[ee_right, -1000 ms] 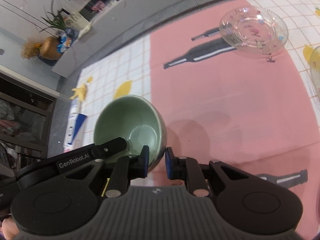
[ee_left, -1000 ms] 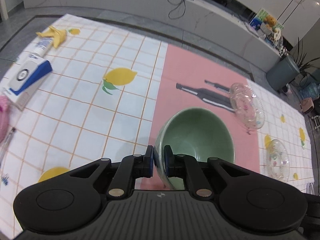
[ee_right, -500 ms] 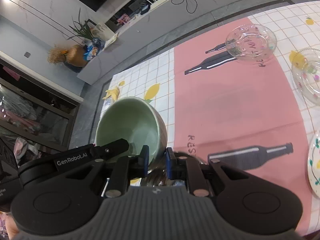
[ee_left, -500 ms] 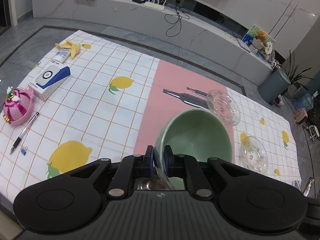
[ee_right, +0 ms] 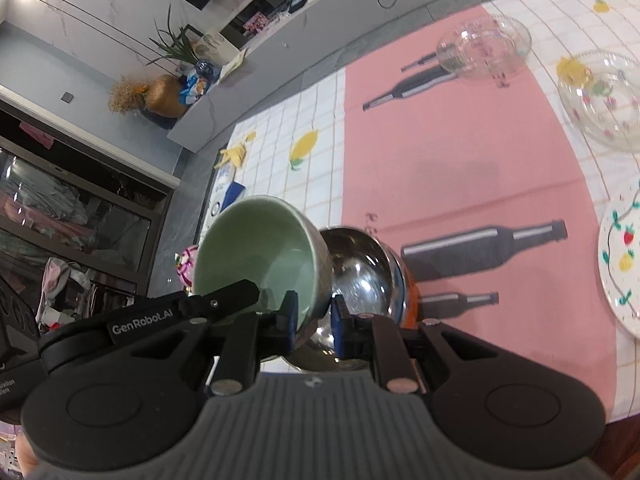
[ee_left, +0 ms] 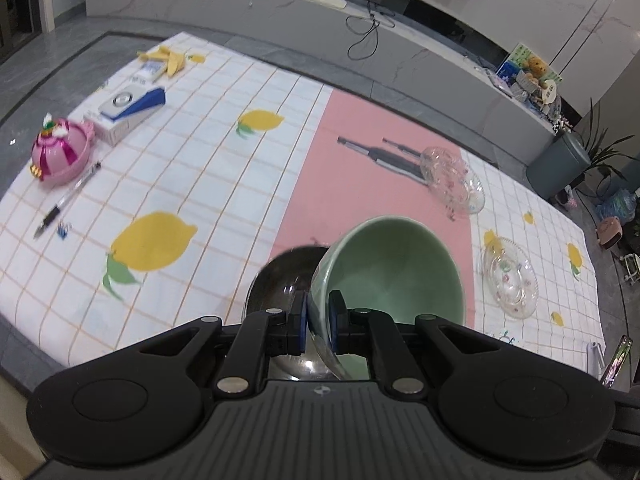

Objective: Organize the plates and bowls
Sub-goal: 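Lift the green bowl with both grippers and lower it into the blue pot, then open both grippers and withdraw from the green bowl rim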

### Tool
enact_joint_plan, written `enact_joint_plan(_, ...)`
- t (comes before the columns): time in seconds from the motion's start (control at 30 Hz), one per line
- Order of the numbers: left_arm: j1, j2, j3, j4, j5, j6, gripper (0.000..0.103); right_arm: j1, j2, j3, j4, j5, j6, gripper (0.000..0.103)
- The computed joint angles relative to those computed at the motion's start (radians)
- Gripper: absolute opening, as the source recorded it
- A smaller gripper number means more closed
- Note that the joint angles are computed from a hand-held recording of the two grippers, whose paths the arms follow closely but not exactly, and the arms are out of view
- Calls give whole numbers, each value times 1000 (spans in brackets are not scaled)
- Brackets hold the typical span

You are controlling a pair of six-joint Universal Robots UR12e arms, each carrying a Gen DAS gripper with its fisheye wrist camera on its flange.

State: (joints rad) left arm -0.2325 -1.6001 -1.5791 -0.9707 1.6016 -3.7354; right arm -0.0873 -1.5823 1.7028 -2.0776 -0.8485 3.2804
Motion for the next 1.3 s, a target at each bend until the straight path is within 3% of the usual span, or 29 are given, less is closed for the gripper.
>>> enact_joint_plan(0.67,21,-9,-37,-52,-40,7,12,31,34,-3,42,-85,-6,13)
enact_joint_plan(1.03,14,-39,-9,-93,13,82,14,85,56,-20,-6,-212,-22,11)
enact_joint_plan(1.3,-13,-59,13,-109,93,152,17,110,56,-19,-54,-292,-59,13)
